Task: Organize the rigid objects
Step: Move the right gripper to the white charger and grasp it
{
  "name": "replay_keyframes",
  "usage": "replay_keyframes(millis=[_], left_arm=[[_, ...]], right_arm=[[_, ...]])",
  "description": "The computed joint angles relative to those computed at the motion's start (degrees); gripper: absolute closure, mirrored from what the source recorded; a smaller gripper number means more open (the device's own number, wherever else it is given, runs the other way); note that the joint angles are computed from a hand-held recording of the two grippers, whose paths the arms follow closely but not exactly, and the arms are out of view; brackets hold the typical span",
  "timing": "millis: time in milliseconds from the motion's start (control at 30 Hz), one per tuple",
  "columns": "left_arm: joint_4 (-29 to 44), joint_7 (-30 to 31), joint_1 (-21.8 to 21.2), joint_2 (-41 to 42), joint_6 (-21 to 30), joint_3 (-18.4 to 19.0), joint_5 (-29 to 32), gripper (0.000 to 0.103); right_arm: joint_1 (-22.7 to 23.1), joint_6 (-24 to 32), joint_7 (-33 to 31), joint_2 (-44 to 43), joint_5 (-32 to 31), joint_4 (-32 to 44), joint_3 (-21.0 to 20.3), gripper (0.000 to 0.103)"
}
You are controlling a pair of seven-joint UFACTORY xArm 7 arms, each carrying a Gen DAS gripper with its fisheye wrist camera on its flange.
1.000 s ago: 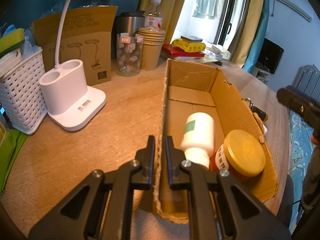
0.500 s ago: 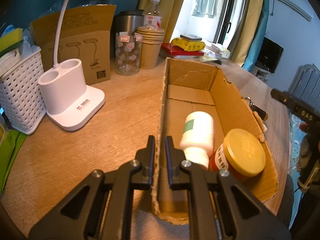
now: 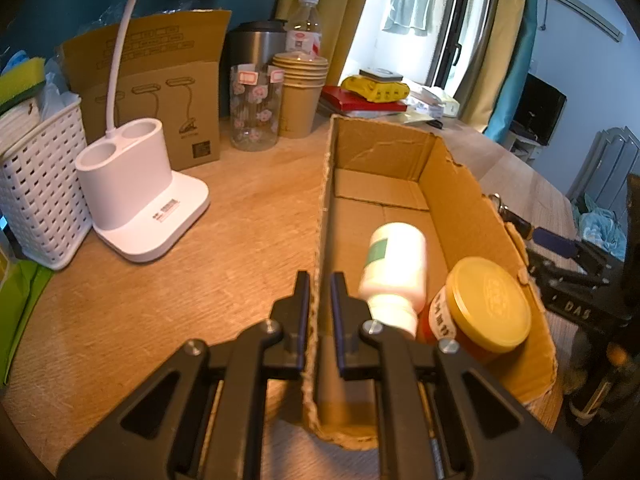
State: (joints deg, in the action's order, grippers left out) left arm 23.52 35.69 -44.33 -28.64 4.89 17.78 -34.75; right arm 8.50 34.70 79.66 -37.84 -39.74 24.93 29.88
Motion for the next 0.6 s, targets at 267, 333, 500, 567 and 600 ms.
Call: replay_keyframes(millis=[267,333,500,567,600], left_arm=[[-0.1,-0.3,0.0,-0.1,-0.1,0.0,0.3,0.093],[0.0,-0.2,-0.1,0.0,-0.1,0.1,0.3,0.093],[-0.1,-0.4,0.0,-0.1,-0.1,0.0,0.5,0.093],[0.0,-0.4,-0.1,0.0,-0.1,0.1,0.5,0.093],[0.0,-0.4,-0.1,0.0,-0.1,0.1,0.5,0.093]], right_arm=[[0.2,-0.1,-0.7,3.2,-0.7,1.0,-0.8,0.029],[0.2,0.2,-0.6,3.9,-1.0,1.4,-0.9,0.029],[0.9,2.0,-1.2,6.3,-1.0,2.8,-1.8,0.030],[1.4,2.8,-1.0,6.8,-1.2,3.1,-2.1,0.031],[1.5,3.5,-0.9,7.2,-1.3,3.4,-2.1,0.033]])
